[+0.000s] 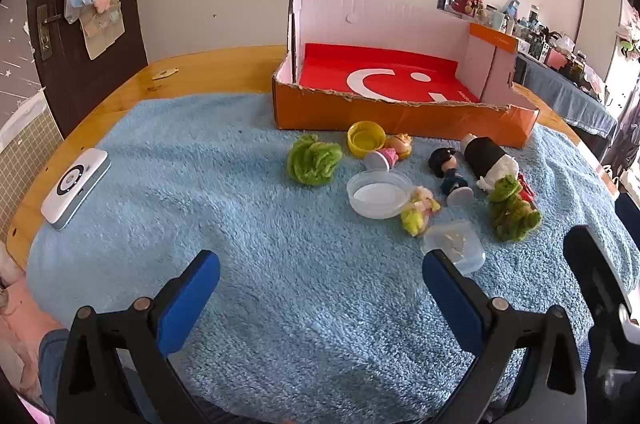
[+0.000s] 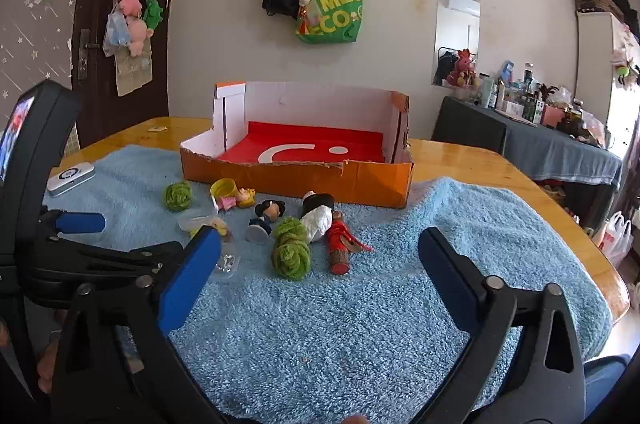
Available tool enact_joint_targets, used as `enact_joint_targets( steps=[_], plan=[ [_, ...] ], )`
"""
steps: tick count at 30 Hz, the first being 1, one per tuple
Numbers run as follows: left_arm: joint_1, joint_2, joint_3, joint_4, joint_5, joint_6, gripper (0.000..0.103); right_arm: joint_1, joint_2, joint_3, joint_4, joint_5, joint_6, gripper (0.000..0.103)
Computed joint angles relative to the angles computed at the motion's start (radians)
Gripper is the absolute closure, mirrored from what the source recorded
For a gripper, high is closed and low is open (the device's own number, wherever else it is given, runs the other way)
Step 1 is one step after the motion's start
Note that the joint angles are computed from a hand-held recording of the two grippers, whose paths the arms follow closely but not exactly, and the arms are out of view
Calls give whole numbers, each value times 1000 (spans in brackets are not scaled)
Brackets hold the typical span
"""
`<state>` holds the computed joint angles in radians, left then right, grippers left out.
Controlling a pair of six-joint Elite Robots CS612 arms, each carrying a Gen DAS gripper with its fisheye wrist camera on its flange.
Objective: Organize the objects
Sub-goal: 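Move left gripper to the clear plastic container while right gripper approaches the dark green yarn ball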
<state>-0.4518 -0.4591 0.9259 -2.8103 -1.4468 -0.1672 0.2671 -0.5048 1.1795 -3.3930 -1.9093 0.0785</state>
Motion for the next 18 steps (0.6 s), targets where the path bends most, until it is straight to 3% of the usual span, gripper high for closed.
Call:
enact_joint_targets(
  steps=[3, 8, 14, 18],
  plan=[
    [0, -2, 2, 1, -4, -1, 0, -1, -6, 2, 32, 4, 11, 20],
    [2, -6, 6, -5, -23, 8, 10, -7, -10, 3, 62, 27, 30, 39],
    [4, -4, 1, -6, -55, 25, 17, -14, -15, 4, 89, 66, 38, 52],
    [5, 0, -8, 1, -70, 37, 27, -18, -15, 0, 99, 96, 38, 59]
  ],
)
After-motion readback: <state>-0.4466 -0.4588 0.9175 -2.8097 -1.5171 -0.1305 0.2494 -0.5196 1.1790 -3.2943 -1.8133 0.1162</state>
